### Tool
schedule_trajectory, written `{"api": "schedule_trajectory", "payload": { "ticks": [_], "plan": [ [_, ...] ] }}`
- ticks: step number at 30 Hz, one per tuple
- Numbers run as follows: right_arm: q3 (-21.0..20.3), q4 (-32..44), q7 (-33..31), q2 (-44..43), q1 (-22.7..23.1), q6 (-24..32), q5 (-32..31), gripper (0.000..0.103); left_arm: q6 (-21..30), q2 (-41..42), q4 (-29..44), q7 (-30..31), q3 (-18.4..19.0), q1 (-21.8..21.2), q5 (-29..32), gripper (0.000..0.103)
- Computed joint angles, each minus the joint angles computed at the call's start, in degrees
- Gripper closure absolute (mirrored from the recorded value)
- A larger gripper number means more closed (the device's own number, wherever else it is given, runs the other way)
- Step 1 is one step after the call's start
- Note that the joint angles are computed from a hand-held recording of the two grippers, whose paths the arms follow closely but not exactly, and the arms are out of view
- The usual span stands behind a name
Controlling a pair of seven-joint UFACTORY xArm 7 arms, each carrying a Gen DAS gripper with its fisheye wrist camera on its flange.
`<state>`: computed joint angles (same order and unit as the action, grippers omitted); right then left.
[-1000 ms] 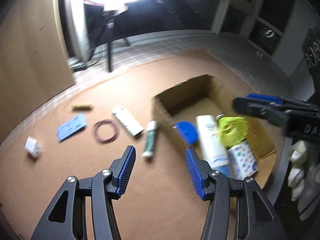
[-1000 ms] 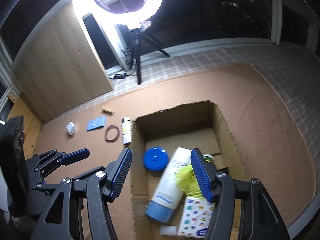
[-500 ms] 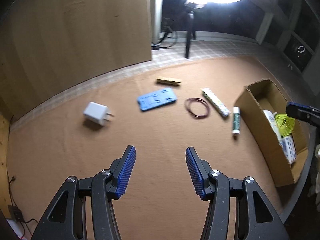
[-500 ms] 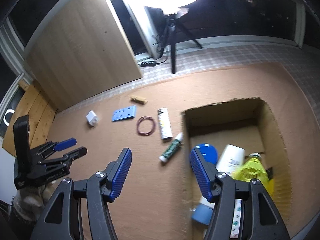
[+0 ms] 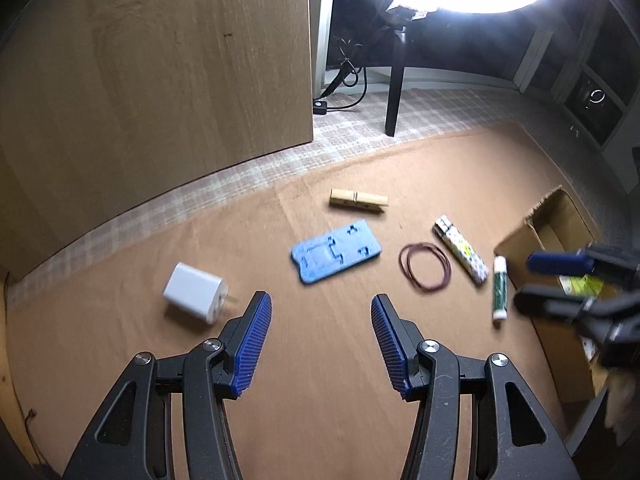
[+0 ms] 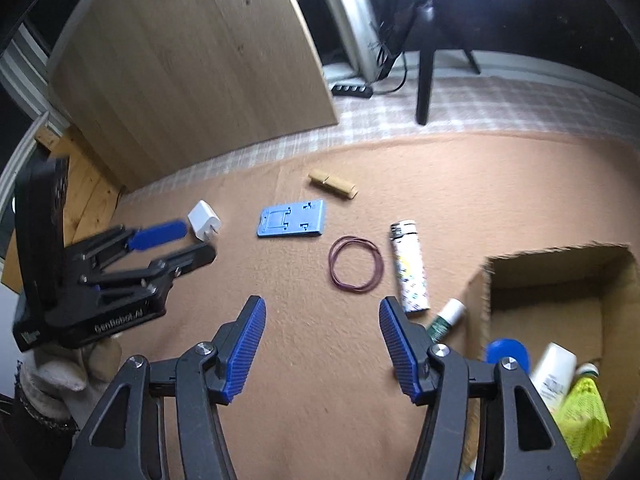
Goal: Organize objects
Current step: 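Move the left tool to the blue phone stand, then grasp the blue phone stand with the left tool and lift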
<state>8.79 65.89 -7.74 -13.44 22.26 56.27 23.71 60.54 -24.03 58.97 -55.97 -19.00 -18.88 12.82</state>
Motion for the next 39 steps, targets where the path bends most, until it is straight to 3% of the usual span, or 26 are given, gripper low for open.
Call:
{"api": "schedule_trajectory", "payload": {
  "ticks": [15, 23, 30, 39],
  "plan": [
    [2.3, 3.2, 1.8, 9.0, 0.9, -2.5, -5.5, 0.049, -12.6, 12.7, 2.0, 6.2, 7.3, 1.9, -5.0, 0.048],
    [2.4, 3.5, 3.2, 10.5, 0.8, -3.4, -6.2, 0.049, -12.4, 18.7, 5.8, 8.9, 8.2, 1.7, -5.7, 0.048],
    [2.6, 3.2, 3.8, 11.1, 0.9, -3.9, -7.8, 0.049, -7.9, 24.4, 12.0, 8.0, 8.2, -0.2, -0.2, 0.049],
    [2.8, 4.2, 3.1, 11.9, 1.2, -2.4, -8.0, 0.049, -6.9, 23.8, 11.6, 8.7, 8.9, -1.1, 0.9, 0.057]
  ]
}}
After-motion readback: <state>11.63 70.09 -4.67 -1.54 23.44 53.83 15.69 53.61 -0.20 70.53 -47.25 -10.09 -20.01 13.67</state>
